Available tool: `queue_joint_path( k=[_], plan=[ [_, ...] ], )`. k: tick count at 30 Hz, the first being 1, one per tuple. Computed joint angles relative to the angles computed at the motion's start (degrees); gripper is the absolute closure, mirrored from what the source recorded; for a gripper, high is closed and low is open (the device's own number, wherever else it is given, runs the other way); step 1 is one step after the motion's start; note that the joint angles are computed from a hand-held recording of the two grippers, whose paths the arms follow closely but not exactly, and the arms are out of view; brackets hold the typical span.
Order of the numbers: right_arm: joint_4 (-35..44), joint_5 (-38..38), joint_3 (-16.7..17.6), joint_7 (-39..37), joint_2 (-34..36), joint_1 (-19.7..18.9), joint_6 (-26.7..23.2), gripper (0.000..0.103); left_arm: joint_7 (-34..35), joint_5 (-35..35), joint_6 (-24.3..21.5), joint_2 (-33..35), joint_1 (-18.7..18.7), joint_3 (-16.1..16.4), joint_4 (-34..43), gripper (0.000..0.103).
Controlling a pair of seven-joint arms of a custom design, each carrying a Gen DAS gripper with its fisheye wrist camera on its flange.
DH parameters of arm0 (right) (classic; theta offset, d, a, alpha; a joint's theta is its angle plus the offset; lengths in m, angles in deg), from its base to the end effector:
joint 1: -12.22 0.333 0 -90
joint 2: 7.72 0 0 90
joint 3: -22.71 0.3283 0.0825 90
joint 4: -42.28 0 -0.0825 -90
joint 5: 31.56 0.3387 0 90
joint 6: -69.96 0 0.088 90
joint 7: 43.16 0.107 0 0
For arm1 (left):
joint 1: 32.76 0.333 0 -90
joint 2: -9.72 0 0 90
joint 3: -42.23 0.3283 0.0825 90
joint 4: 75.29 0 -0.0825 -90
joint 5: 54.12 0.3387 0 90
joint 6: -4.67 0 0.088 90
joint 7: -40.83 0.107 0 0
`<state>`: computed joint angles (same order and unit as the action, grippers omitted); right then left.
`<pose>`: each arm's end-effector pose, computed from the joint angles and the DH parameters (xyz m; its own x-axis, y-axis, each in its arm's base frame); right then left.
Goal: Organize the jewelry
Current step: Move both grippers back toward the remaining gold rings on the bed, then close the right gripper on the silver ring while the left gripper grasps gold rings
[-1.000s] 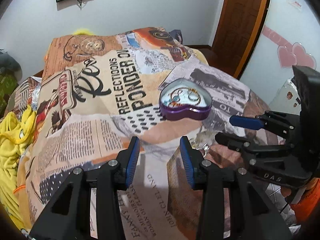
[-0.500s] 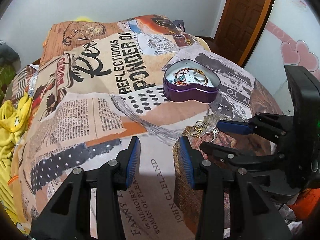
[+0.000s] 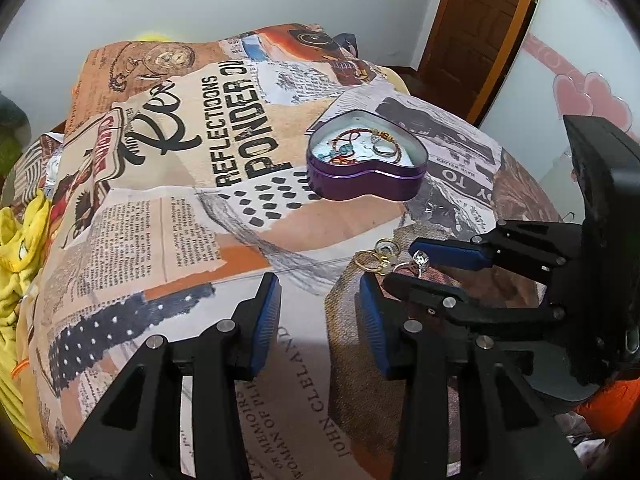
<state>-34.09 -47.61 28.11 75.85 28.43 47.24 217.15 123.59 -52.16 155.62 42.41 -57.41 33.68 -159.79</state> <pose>0.5716 0.4660 0.4590 0.3706 -0.9243 -0.0913 -0.7737 -0.2528 -0.5810 0.6140 -0.3718 0.4466 -0.4463 -0.8868 0.1200 -0.7739 0.3151 -0.5493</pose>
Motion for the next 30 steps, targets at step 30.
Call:
queue_joint_path(
  k=[30],
  plan=[
    [-9.6, -2.9, -1.1, 10.4, -6.7, -3.3, 5.1, 0.075, 5.3, -2.8, -3.3, 7.6, -2.1, -1.2, 9.7, 0.073]
  ],
)
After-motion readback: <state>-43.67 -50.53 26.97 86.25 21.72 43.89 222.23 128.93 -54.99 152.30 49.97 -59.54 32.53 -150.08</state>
